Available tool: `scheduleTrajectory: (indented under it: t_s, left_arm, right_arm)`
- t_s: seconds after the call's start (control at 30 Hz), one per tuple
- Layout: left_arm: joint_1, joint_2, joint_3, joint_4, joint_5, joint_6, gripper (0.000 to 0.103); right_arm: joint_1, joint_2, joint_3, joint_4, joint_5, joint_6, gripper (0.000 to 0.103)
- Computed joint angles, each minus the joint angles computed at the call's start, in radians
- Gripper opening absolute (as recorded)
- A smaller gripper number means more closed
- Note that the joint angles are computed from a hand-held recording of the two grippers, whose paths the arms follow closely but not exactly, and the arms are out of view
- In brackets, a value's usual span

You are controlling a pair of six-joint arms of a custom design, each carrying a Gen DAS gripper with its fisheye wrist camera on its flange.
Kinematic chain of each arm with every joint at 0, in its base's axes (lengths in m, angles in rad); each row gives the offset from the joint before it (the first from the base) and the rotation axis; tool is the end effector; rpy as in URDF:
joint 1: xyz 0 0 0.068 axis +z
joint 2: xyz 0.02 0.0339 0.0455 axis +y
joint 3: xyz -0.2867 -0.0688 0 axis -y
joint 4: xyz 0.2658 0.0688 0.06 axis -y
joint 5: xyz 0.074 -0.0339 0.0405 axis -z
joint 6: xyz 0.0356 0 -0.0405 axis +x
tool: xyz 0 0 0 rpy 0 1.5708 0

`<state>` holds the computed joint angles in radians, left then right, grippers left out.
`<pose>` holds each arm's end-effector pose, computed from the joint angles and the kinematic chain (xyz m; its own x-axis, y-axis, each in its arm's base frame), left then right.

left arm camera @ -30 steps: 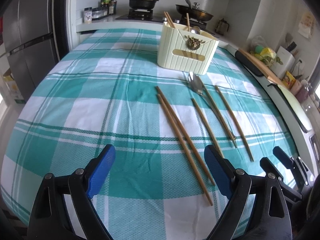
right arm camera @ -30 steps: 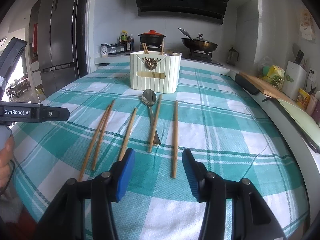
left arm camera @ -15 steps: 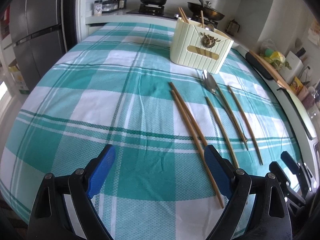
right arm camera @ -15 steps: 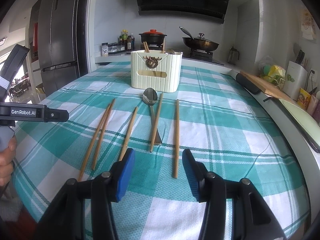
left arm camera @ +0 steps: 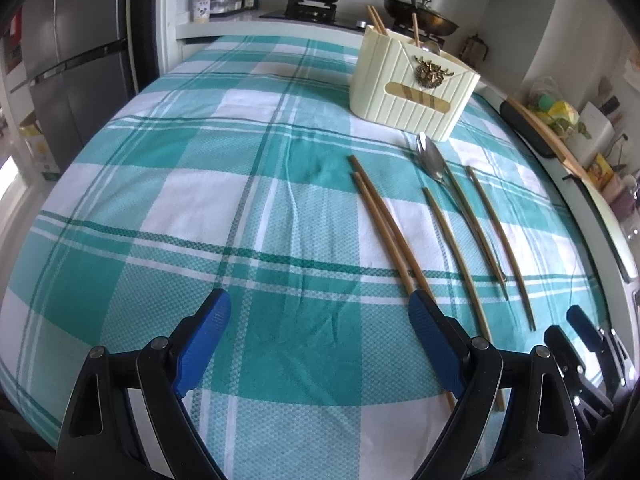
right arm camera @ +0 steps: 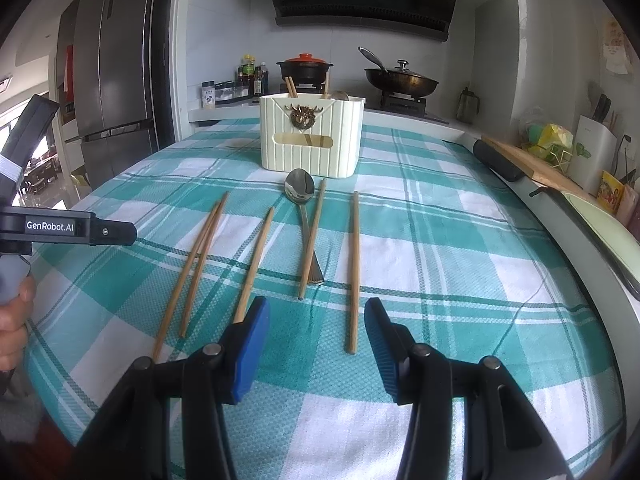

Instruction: Organize utensils

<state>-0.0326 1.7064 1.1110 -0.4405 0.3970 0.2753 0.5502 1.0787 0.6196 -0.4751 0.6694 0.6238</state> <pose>0.3663 -0.0257 0.2063 -0.7658 0.2758 -0.5810 0.4522 0.8732 -0.1816 0.1906 0.0910 0.2202 -0.6122 0.1619 -0.7740 0.3228 0.9447 -0.0578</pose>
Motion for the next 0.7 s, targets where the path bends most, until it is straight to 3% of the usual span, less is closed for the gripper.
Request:
scheduleTrajectory:
  t_s: [0.3, 0.7]
  left_arm:
    - [-0.009, 0.018, 0.012, -0.001, -0.016, -0.002, 0.091]
    - [-0.078, 0.149, 0.198, -0.063, -0.039, 0.007, 0.091]
  right_arm:
    - [-0.010, -0.007, -0.008, 0.006, -0.008, -0.001, 0.050]
    - [-0.019, -0.035, -0.019, 0.011, -0.005, -0.003, 0.050]
